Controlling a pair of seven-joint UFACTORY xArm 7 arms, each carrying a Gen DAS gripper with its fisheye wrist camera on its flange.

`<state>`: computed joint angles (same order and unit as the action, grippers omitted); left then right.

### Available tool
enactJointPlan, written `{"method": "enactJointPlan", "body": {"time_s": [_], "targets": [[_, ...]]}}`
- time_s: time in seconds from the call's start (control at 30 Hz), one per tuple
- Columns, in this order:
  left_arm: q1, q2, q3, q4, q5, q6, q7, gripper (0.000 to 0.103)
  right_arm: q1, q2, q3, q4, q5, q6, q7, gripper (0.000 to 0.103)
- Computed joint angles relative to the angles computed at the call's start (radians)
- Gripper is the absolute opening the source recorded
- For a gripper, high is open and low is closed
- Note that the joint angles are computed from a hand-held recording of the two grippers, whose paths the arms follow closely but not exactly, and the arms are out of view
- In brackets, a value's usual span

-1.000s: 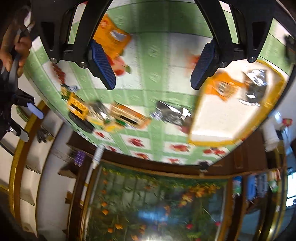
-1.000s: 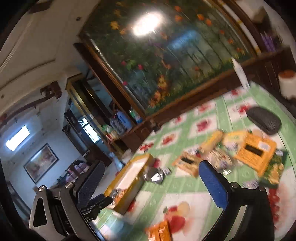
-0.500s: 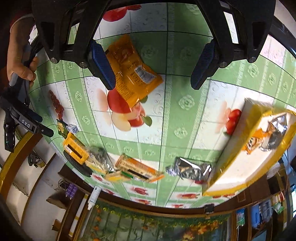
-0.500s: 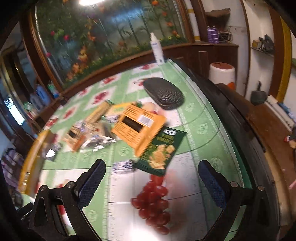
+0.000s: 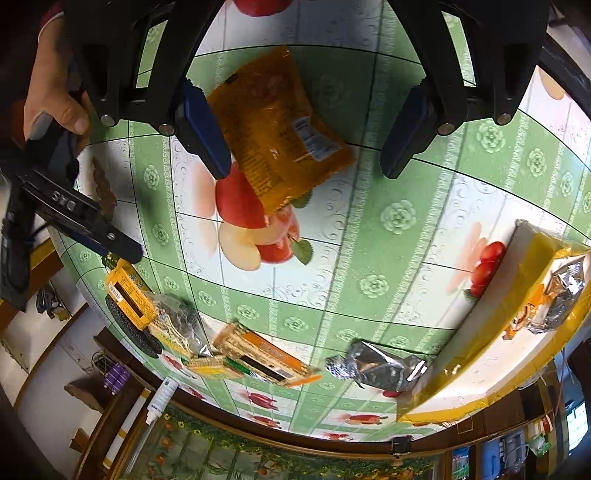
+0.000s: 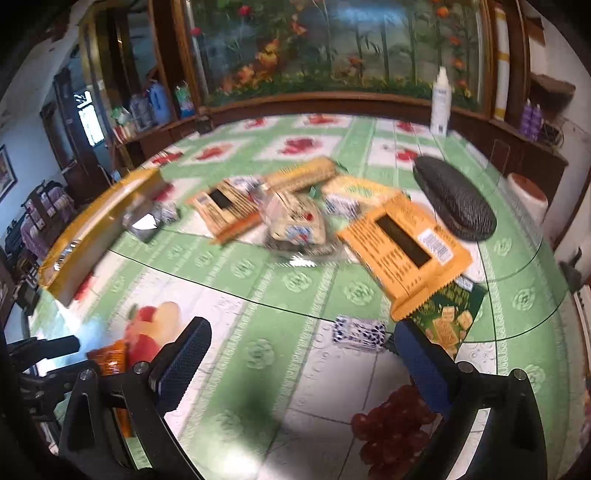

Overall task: Organize snacks
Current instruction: 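Grasp the orange barcode snack bag with the left tool, then grasp the white-and-blue candy bar with right tool while left tool holds the orange bag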

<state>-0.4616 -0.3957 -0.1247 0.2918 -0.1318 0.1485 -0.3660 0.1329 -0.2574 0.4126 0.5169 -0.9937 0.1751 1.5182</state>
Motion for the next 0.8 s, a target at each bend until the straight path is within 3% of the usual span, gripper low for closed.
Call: {"method": "enactJointPlan", "body": {"time_s": [0.03,0.1,0.2,0.27,0.43,0.53,0.57,0.63,0.67,0.7,0.77,0.8], "targets": [[-0.006,0.016,-0.001,0.013,-0.005,0.015,-0.004,0.084,0.002,0.007,-0.012,-0.003,0.016,-0.006,-0.008,0.101],[0.065,0.022,-0.086,0.018,0.054,0.009,-0.071,0.084,-0.003,0.019,-0.028,-0.009,0.028,-0.023,-0.016,0.101],[0.242,0.034,-0.284,0.047,0.248,0.043,-0.233,0.087,-0.002,0.018,-0.036,-0.012,0.061,-0.026,-0.054,0.101],[0.288,0.047,-0.343,0.066,0.353,0.069,-0.282,0.092,0.004,0.034,-0.038,0.0,0.083,-0.012,-0.087,0.101],[0.188,0.062,-0.204,0.044,0.386,0.005,-0.177,0.091,0.04,0.054,-0.061,0.014,0.132,0.023,-0.167,0.098],[0.119,0.063,-0.106,0.03,0.357,-0.027,-0.053,0.083,0.071,0.06,-0.072,0.027,0.166,0.079,-0.225,0.093],[0.101,0.06,-0.079,0.025,0.341,-0.035,-0.012,0.075,0.082,0.061,-0.072,0.033,0.175,0.108,-0.242,0.091],[0.048,0.056,-0.009,0.02,0.285,-0.037,0.082,0.068,0.107,0.059,-0.074,0.041,0.188,0.154,-0.27,0.081],[0.051,0.056,-0.007,0.019,0.276,-0.041,0.107,0.06,0.112,0.056,-0.082,0.036,0.188,0.143,-0.273,0.077],[0.049,0.054,0.002,0.018,0.262,-0.045,0.134,0.052,0.115,0.051,-0.082,0.034,0.185,0.144,-0.271,0.07],[0.023,0.052,0.038,0.014,0.22,-0.052,0.199,0.046,0.124,0.046,-0.086,0.032,0.194,0.142,-0.28,0.056],[0.0,0.05,0.064,0.012,0.193,-0.055,0.235,0.036,0.127,0.042,-0.087,0.03,0.203,0.143,-0.284,0.046]]}}
